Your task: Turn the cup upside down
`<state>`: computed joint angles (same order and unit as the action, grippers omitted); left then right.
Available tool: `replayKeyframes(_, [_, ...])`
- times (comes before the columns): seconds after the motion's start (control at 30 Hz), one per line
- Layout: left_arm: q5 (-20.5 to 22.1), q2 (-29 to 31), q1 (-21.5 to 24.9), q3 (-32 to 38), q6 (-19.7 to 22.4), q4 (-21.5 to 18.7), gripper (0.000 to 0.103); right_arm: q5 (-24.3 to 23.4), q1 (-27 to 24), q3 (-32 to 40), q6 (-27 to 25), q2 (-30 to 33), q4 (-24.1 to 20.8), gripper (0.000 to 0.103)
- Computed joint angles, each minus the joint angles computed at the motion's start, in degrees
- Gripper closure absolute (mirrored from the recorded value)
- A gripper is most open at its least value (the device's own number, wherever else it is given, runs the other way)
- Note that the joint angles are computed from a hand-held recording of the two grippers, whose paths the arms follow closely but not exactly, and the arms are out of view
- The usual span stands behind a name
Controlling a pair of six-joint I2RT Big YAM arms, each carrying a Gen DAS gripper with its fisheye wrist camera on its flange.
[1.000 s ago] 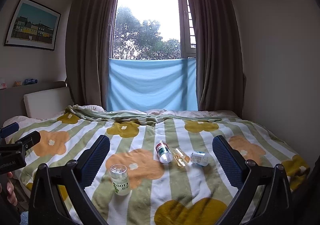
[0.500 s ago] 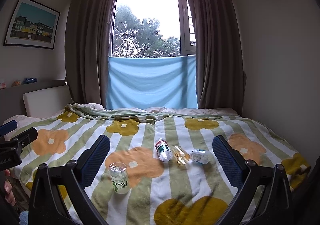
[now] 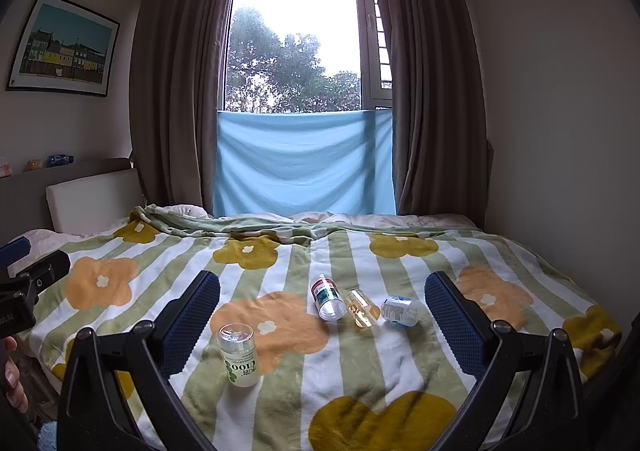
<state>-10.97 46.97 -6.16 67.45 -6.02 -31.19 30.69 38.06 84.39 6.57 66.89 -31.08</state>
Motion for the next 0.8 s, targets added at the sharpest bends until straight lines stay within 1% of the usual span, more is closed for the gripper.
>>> replayKeyframes(0.1, [0.7,0.1,0.1,0.4,-0.6,-0.7,0.000,-0.1,0.0,0.1,0.0,0.0,-0.2,0.001])
replayKeyframes(0.23, [0.4,0.0,-0.1,0.6,-0.7,-0.8,0.000,0.0,0.4,-0.3,-0.1,0.0,0.1,0.001])
replayKeyframes(0.47, [-2.3,-0.5,-1.3,0.1,0.4,0.3,0.000,0.4,1.0,-0.4,0.0,0.1,0.0,0.001])
replayKeyframes(0.67, [-1.9,-0.6,-1.4,0.0,-0.2,0.4,0.000,0.5,1.1,0.0,0.0,0.3,-0.2,0.001])
replayKeyframes(0.8, [-4.0,-0.4,-2.3,0.0,1.0,0.5,0.000,0.2,1.0,0.2,0.4,0.4,-0.4,0.001])
